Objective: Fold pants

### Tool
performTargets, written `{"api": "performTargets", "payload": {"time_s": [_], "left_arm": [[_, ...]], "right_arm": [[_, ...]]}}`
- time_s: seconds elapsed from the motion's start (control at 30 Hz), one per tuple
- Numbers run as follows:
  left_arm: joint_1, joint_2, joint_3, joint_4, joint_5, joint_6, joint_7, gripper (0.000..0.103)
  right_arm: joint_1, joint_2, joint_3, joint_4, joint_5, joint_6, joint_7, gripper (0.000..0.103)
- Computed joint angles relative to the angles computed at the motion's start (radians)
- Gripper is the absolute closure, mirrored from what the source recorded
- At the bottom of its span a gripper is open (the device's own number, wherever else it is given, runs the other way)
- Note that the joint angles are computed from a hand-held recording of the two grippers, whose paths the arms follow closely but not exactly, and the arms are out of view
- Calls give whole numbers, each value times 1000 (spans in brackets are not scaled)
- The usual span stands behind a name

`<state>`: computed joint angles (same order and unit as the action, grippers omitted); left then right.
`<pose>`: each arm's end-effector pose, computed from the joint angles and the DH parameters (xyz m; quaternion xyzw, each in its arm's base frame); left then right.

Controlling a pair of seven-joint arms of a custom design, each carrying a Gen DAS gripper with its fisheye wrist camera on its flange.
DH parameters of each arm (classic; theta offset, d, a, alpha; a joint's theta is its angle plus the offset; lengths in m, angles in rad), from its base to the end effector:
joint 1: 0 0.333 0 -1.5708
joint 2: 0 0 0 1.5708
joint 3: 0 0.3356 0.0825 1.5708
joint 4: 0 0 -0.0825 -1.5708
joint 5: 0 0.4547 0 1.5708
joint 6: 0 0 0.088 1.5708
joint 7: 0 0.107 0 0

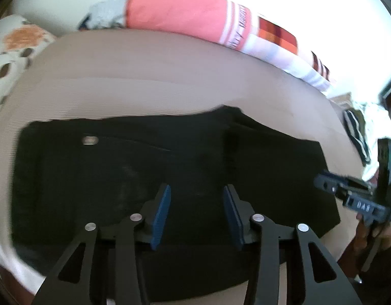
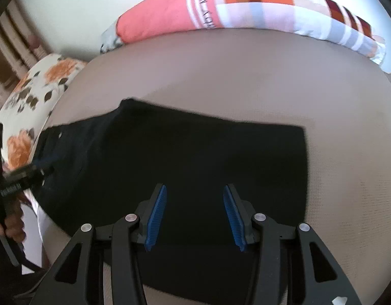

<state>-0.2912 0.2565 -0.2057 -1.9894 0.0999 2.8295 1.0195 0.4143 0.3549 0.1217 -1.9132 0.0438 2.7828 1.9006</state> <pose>0.6193 -0.3336 0.3798 -0.6735 0.6796 -0.2797 0.0796 0.6271 0.3634 0.3421 -0.7328 0.6300 -0.0580 0.2507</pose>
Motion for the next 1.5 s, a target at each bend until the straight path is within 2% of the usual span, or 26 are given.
{"api": "performTargets", "payload": {"time_s": [0.23,0.4,0.5,0.67,0.73,0.83,0.9,0.93,1.03,1.13,1.27,1.37,1.5], "left_arm": [[34,-149,32,-116,61,-43,-65,44],[91,-227,30,-192,26,-57,-35,42],[120,-248,35,-225,-3,-76,-24,42],[160,-264,48,-278,-91,-61,40,42],[170,-262,52,-290,-179,-46,128,42],[181,-247,52,-289,-382,-34,293,42],[193,-228,48,-277,-557,-44,445,42],[198,-221,46,-269,-597,-50,480,42],[229,-184,35,-227,-787,-118,680,42],[271,-138,30,-174,-944,-228,842,42],[317,-87,30,-122,-1046,-337,924,42],[352,-62,27,-90,-1116,-424,1014,42],[405,3,32,-17,-1181,-590,1080,42]], "right_arm": [[-15,22,68,30,87,-67,-104,58],[-2,44,95,68,149,-126,-183,58],[10,70,106,104,182,-160,-209,58],[43,114,105,167,191,-203,-225,57],[54,136,102,203,189,-225,-226,57],[45,169,122,254,228,-254,-254,57],[36,197,138,298,268,-277,-273,57],[35,208,142,318,284,-282,-277,57],[41,218,136,346,308,-271,-271,53],[61,218,109,368,296,-245,-215,52],[72,218,87,391,270,-229,-144,48],[83,203,60,377,236,-182,-77,48],[91,181,27,354,191,-151,41,48]]}}
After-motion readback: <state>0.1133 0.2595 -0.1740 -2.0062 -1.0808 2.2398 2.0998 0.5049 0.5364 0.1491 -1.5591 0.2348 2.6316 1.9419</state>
